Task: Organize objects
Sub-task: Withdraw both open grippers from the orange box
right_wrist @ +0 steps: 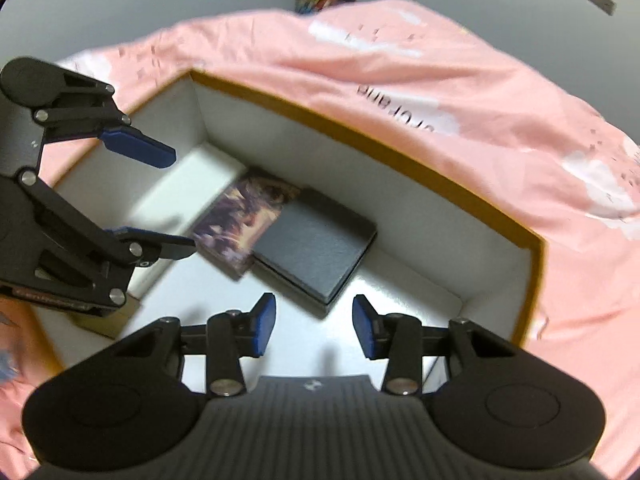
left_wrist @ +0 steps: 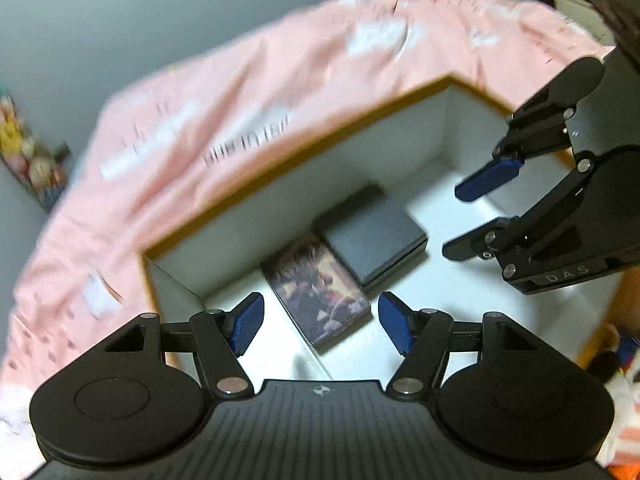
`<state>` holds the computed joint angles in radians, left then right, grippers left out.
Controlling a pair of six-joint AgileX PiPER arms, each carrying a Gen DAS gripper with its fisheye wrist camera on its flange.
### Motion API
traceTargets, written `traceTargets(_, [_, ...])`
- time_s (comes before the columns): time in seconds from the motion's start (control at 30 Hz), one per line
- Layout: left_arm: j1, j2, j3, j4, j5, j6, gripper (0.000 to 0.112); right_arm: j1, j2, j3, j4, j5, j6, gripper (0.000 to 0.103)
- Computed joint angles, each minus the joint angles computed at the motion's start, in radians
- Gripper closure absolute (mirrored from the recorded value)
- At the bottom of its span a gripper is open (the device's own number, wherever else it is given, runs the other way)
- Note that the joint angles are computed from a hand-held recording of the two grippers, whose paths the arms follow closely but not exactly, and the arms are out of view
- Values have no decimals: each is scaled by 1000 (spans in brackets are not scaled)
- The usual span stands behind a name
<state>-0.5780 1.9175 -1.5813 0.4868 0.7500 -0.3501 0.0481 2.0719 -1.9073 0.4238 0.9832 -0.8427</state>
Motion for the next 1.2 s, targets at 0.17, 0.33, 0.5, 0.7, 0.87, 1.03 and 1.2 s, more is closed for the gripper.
traceTargets(0.17, [-69,-236,270,271,-108,-190,35,-70,-222,298,190,-86,-73,52])
traceTargets(0.33, [-170,-358,495,601,-103,-521,35,-151,-443,589,396,-134,-194,49])
traceTargets(0.5, [-286,-439,693,856,39,-821,35,-187,-627,821,481,-201,-261,48])
traceTargets(0.7, [-455,-505,867,892,297,-933,36,-217,-757,990,503,-214,-285,47])
traceTargets(0.87, [-467,-492,909,857,335,-955,36,-203,-811,1058,433,-217,-216,46])
traceTargets(1.03, [-422,-483,898,863,323,-978,36,-182,-838,1086,414,-228,-194,46])
traceTargets(1.2, [-420,-494,884,917,321,-1017,36,-155,-834,1083,375,-235,-169,46])
